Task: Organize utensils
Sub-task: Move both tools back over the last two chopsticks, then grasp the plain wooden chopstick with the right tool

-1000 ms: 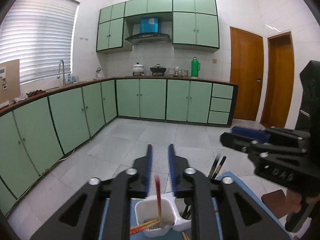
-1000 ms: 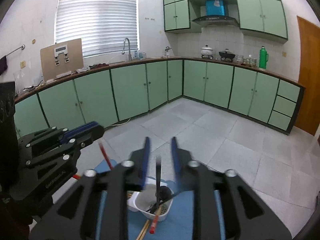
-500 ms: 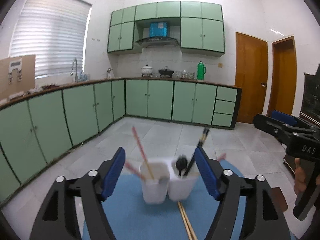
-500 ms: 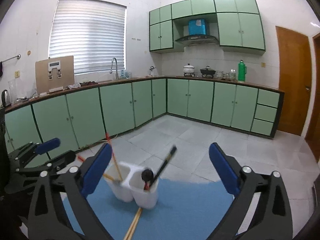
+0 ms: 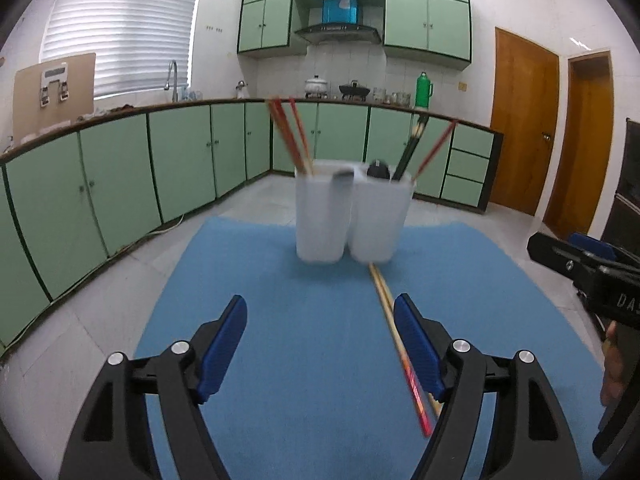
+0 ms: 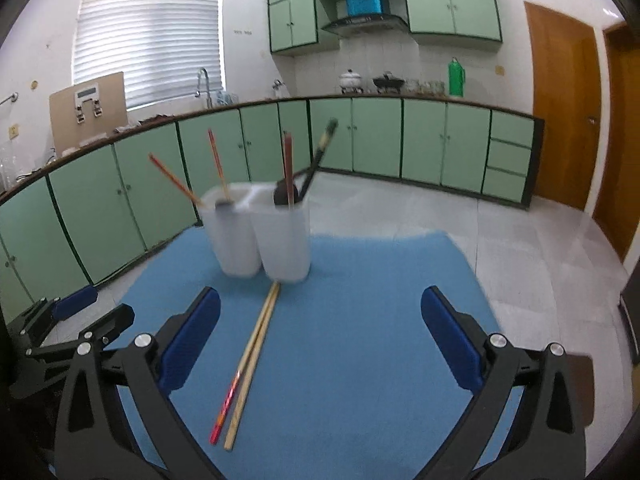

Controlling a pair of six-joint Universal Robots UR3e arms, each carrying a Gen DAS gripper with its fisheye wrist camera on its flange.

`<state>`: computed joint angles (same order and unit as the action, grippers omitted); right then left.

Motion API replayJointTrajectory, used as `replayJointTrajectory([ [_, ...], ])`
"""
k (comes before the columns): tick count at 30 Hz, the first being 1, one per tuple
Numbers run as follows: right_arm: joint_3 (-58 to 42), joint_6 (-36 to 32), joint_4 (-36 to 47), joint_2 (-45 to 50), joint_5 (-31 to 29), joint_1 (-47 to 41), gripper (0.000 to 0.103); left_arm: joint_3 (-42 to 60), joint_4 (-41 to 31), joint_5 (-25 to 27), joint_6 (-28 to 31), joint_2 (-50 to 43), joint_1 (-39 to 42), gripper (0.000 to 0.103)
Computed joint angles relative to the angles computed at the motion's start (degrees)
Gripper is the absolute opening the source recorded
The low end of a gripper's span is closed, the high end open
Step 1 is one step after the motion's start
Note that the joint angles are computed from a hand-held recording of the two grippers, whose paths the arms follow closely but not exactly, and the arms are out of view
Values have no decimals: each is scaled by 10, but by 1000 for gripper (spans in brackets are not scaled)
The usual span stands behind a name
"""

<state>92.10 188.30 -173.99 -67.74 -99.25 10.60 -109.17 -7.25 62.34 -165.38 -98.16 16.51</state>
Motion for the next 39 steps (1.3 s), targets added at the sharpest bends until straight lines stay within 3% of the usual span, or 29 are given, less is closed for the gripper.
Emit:
replayJointTrajectory([
  [9,42,39,-1,25,-13,30,97,-73,24,18,16,12,2,74],
  [22,38,43,54,48,-11,67,96,-72,-37,43,38,30,17,75],
  [32,12,42,136,55,9,71,67,-66,-73,47,43,34,42,75],
  [39,-1,35,159,58,1,79,53,-63,-72,56,53,29,33,75],
])
